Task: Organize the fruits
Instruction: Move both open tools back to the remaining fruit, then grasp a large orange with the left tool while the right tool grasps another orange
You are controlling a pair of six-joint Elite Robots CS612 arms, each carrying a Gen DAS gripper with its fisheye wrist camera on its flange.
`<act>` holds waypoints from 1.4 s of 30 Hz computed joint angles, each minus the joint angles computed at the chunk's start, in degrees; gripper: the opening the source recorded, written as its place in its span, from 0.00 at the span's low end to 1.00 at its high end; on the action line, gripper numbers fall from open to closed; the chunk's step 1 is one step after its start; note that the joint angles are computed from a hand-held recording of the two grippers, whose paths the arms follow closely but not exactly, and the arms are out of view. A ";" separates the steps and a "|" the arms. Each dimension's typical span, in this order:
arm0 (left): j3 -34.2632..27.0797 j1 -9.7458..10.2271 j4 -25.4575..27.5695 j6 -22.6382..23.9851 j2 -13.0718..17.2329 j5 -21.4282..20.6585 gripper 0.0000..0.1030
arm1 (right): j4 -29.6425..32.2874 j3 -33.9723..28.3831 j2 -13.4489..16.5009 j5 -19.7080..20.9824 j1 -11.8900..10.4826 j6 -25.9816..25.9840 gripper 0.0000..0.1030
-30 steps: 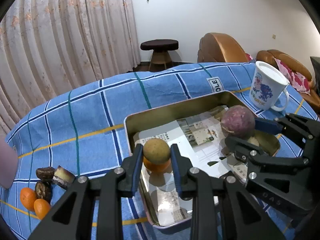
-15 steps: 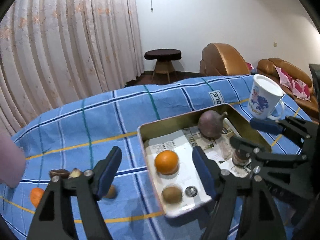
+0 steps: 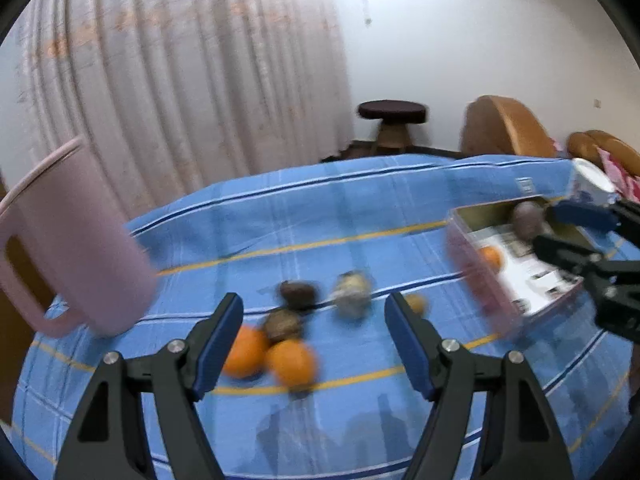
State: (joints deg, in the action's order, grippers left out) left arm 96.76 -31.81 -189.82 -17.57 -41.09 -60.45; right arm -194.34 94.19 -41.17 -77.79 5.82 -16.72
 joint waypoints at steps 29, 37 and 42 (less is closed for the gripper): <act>1.07 5.34 1.60 -5.28 1.29 -7.02 0.64 | 12.31 -6.38 4.76 1.78 6.33 -6.48 0.57; -0.11 6.41 2.01 -5.11 2.02 -13.57 0.48 | 12.65 -6.49 4.91 1.84 6.26 -6.01 0.57; 0.53 6.10 0.80 -4.26 1.97 -12.24 0.45 | 13.11 -6.71 5.09 1.99 6.44 -5.74 0.57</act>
